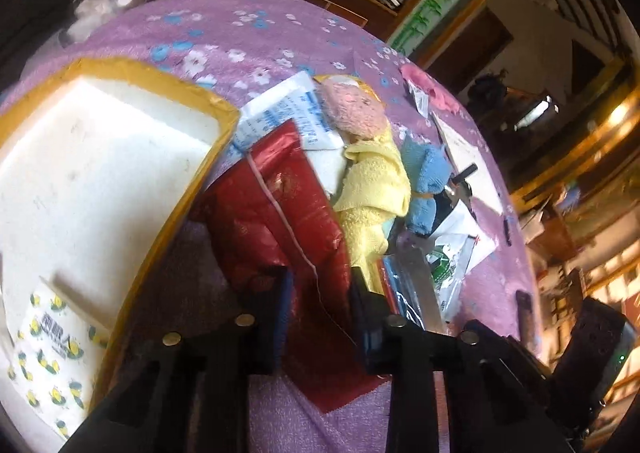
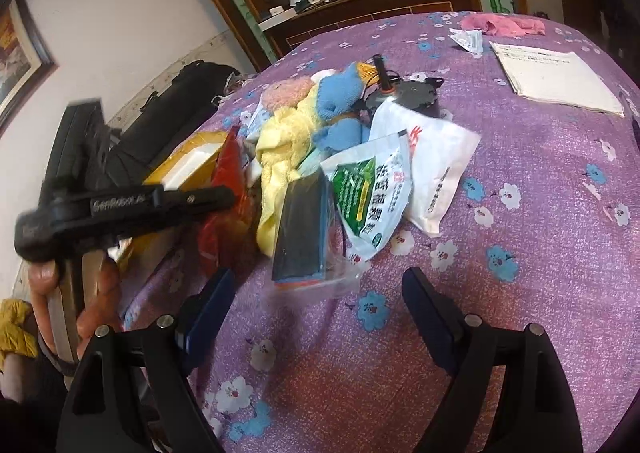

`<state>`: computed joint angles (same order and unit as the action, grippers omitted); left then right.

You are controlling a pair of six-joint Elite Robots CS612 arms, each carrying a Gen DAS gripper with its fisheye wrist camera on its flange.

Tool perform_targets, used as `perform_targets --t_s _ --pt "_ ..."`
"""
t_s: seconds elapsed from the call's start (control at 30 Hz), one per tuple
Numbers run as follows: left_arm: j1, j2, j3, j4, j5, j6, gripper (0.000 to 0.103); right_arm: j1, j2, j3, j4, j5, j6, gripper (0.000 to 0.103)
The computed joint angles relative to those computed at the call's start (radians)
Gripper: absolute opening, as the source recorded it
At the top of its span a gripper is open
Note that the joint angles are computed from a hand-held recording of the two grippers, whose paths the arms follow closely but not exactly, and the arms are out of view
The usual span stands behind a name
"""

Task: Organize soft objects
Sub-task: 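Grasp the red packet with the left tool while the right tool grasps the dark blue pouch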

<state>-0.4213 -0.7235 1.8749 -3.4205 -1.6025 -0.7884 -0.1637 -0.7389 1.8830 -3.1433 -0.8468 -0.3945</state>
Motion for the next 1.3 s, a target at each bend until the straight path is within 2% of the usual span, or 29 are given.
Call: perform_targets --t_s 0.03,0.13,0.23,0.3,0.43,0.47,0.53,0.63,0.7,0.77,0.83,0.93,1.1,1.17,1.3 --pt "0.000 -0.001 0.004 0.004 0.002 -0.018 0.061 -0.004 -0.001 0.000 0.002 0.017 0.004 0.084" --pt "-0.002 0.004 0.008 -0.013 -0.018 -0.021 0.074 -0.003 0.001 -0.006 -0.003 0.024 0.021 0.080" --pt "-0.013 -0.003 0.016 -0.010 0.009 -0.011 0.076 0.002 0.012 -0.033 0.032 0.032 0.045 0.070" --pt "-0.009 -0.004 0.000 0.026 0.009 -0.014 0.076 0.005 0.018 -0.054 0.070 0.042 0.056 0.067" --pt "-0.012 -0.002 -0.052 0.184 0.037 -0.025 0.082 0.021 0.026 -0.083 0.127 0.037 0.057 0.057" --pt "-0.013 0.003 -0.067 0.216 0.045 -0.035 0.082 0.024 0.026 -0.081 0.122 0.026 0.057 0.053" --pt "-0.018 0.008 -0.073 0.217 0.072 -0.042 0.080 0.029 0.024 -0.074 0.107 0.013 0.048 0.052" --pt "-0.028 0.006 -0.064 0.208 0.112 -0.030 0.066 0.040 0.024 -0.070 0.106 -0.018 0.030 0.048" --pt "-0.025 0.008 -0.046 0.158 0.092 -0.024 0.059 0.036 0.023 -0.065 0.114 0.009 0.016 0.045" --pt "-0.023 0.006 -0.022 0.107 0.064 -0.028 0.054 0.024 0.018 -0.062 0.168 0.071 -0.027 0.036" --pt "-0.018 0.006 -0.001 0.066 0.040 -0.036 0.054 0.014 0.012 -0.055 0.211 0.119 -0.059 0.036" --pt "-0.011 0.009 0.012 0.028 0.015 -0.055 0.054 0.013 0.001 -0.046 0.232 0.132 -0.081 0.036" --pt "-0.009 0.005 0.037 -0.007 0.013 -0.058 0.054 0.009 0.002 -0.047 0.194 0.142 -0.009 0.044" --pt "-0.008 0.007 0.045 -0.026 0.001 -0.056 0.054 0.012 0.007 -0.059 0.195 0.126 0.028 0.045" --pt "-0.024 0.001 0.065 -0.049 0.030 -0.049 0.052 0.061 0.022 -0.092 0.171 -0.032 0.041 0.044"
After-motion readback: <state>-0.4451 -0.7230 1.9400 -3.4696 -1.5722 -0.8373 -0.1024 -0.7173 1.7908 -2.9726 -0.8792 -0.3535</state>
